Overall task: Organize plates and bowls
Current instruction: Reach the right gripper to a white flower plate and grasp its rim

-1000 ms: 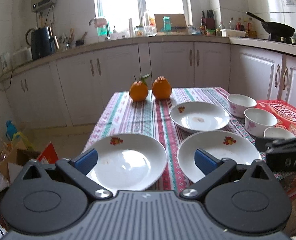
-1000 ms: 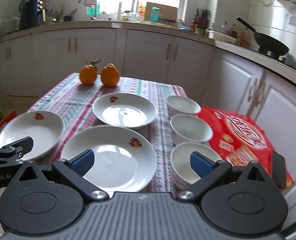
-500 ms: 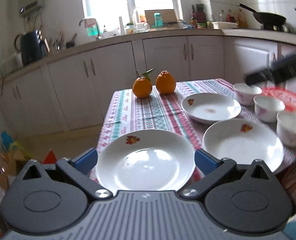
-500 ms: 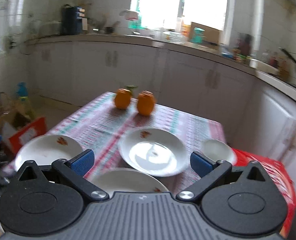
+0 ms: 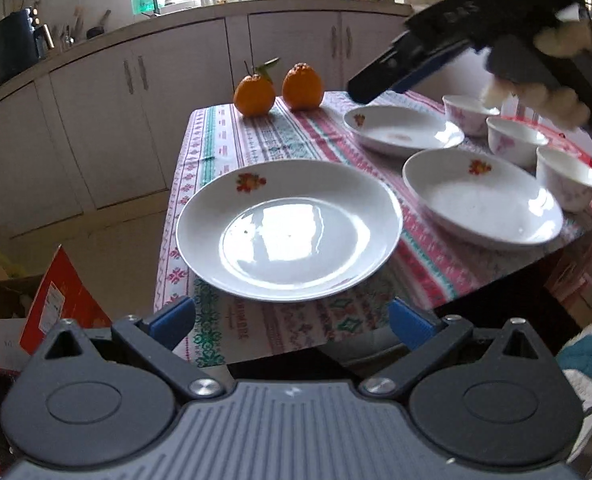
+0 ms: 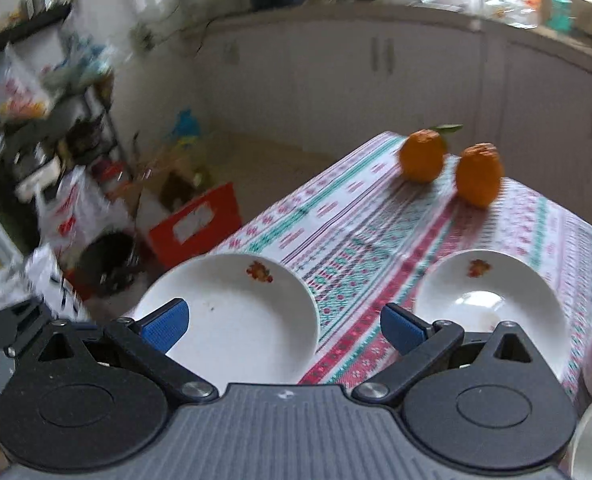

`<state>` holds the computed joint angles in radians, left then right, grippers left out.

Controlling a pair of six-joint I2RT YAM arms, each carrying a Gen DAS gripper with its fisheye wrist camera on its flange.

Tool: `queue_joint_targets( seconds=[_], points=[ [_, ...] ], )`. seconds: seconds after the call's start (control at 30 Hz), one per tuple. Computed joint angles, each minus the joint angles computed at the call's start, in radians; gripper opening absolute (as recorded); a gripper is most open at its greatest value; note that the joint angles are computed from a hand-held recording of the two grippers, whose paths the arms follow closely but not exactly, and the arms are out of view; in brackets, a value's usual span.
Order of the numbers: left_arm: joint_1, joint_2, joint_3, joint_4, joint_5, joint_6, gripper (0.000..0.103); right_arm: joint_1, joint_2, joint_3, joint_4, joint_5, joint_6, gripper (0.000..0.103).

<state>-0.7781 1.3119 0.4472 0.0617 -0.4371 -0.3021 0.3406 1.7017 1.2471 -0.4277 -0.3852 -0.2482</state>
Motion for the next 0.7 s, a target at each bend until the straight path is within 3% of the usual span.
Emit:
queue_joint_targets(
  seconds=[0.2, 0.43, 0.7],
  points=[
    [0.091, 0.061, -0.006, 0.065, 0.105, 0.059, 0.102, 0.002, 0.247, 0.274, -0.198, -0.086, -0.094, 0.103],
    [0.176, 0.09, -0.013, 0.123, 0.228, 0.085, 0.102, 0.012, 0.502, 0.587, -0.396, -0.087, -0.137, 0.08],
    [0.232, 0.116, -0.003, 0.152, 0.308, 0.103, 0.102, 0.004, 0.667, 0.794, -0.534, -0.148, -0.154, 0.063]
  ],
)
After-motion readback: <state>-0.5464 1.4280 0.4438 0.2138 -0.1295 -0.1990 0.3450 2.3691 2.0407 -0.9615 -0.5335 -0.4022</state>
